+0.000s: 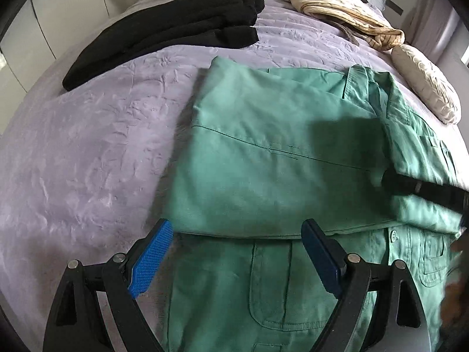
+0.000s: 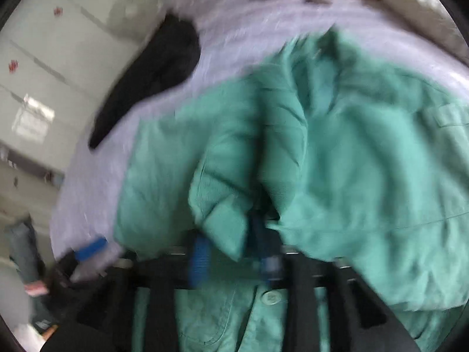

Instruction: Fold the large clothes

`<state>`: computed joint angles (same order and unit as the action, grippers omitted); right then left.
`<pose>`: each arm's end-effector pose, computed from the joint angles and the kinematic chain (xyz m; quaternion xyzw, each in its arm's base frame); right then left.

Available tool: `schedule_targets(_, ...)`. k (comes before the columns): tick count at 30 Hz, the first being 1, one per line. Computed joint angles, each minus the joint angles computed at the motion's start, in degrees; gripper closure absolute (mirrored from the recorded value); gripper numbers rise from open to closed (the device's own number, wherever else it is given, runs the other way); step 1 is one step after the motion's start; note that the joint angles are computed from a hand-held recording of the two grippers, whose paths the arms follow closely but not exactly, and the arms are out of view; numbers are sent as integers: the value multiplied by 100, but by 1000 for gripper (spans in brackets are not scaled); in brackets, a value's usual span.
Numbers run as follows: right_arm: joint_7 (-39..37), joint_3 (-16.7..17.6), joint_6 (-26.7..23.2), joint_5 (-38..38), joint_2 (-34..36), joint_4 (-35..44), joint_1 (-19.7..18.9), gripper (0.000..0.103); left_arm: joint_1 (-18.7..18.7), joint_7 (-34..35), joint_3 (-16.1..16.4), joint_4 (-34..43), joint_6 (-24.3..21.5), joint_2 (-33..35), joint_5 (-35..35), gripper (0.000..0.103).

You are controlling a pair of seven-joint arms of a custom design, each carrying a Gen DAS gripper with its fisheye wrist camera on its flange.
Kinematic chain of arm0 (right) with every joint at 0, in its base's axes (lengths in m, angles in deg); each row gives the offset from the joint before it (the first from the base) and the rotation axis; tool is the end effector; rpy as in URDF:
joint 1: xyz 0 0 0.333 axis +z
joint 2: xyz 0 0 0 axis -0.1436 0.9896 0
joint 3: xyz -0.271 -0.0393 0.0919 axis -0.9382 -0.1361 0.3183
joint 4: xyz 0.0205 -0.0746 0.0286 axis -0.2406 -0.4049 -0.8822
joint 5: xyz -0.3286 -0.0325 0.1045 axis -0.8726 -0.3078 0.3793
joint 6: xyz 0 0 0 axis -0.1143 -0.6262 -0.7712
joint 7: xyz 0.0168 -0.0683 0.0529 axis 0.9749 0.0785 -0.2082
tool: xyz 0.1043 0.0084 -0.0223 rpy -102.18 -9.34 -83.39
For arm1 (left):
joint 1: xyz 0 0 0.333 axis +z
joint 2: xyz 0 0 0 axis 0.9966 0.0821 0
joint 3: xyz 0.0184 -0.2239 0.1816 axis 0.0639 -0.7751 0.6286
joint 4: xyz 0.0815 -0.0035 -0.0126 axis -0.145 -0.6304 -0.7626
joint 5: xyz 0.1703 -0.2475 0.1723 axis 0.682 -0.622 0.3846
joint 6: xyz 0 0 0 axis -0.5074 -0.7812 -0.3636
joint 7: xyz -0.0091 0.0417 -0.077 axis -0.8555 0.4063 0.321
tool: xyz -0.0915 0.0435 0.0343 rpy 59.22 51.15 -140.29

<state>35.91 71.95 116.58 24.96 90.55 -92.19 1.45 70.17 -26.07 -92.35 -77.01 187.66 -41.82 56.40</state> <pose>0.5929 0.1457 0.3850 -0.7433 0.5985 0.1044 0.2799 0.4943 -0.2697 0.3989 -0.7698 0.6068 -0.1466 0.1327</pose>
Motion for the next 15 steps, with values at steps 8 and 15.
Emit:
schedule_targets(8,-409,-374,-328,1219,-1053,-1499,-672,36,190,1328,-393,786,610,790,-1158,13)
schedule_targets(15,8,-1004,-230,2199,-1465,-2322,-1493,35,-51,1967,-592,2632,105,2242,-1744,13)
